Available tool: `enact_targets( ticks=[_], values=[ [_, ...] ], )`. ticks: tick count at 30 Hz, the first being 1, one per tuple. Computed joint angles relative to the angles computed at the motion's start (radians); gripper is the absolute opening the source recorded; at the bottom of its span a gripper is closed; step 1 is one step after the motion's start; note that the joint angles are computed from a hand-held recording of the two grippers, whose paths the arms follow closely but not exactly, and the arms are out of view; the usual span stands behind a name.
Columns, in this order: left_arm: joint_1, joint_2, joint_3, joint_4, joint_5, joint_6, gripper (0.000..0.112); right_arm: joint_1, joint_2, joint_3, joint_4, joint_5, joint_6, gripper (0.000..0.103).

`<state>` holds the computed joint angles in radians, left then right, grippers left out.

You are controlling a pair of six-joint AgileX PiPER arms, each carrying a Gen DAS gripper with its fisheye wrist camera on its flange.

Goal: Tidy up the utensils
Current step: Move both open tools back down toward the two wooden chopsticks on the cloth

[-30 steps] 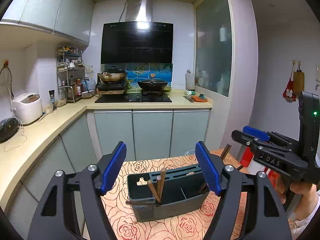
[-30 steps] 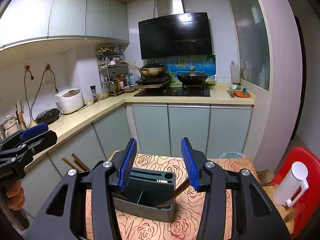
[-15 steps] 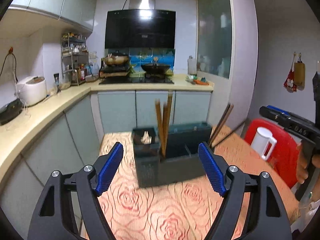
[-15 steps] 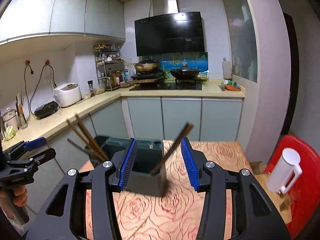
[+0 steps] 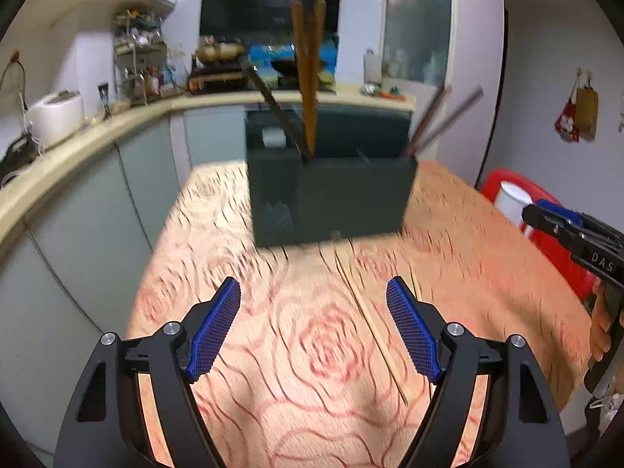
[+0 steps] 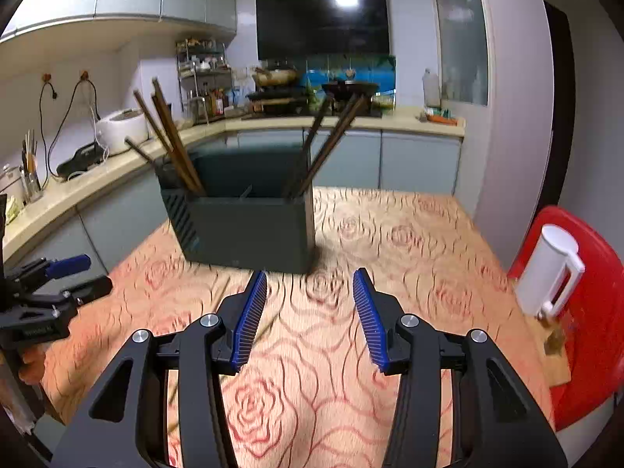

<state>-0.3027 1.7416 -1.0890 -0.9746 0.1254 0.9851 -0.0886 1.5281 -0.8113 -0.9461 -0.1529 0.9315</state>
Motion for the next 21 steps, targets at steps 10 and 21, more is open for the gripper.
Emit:
enact_targets(
  ticks=[10,21],
  values=[
    [-0.050,0.117,-0.006,0.137,0.052,-0.158,0.075,-0.047,0.023,0.076,0.035,-0.056,0.006,0.045],
    [-0.099,0.234,-0.140,0.637,0.131,-0.645,0.074,-0.081,0.036,0.102,0.057,-0.092,-0.004,0.045]
  ],
)
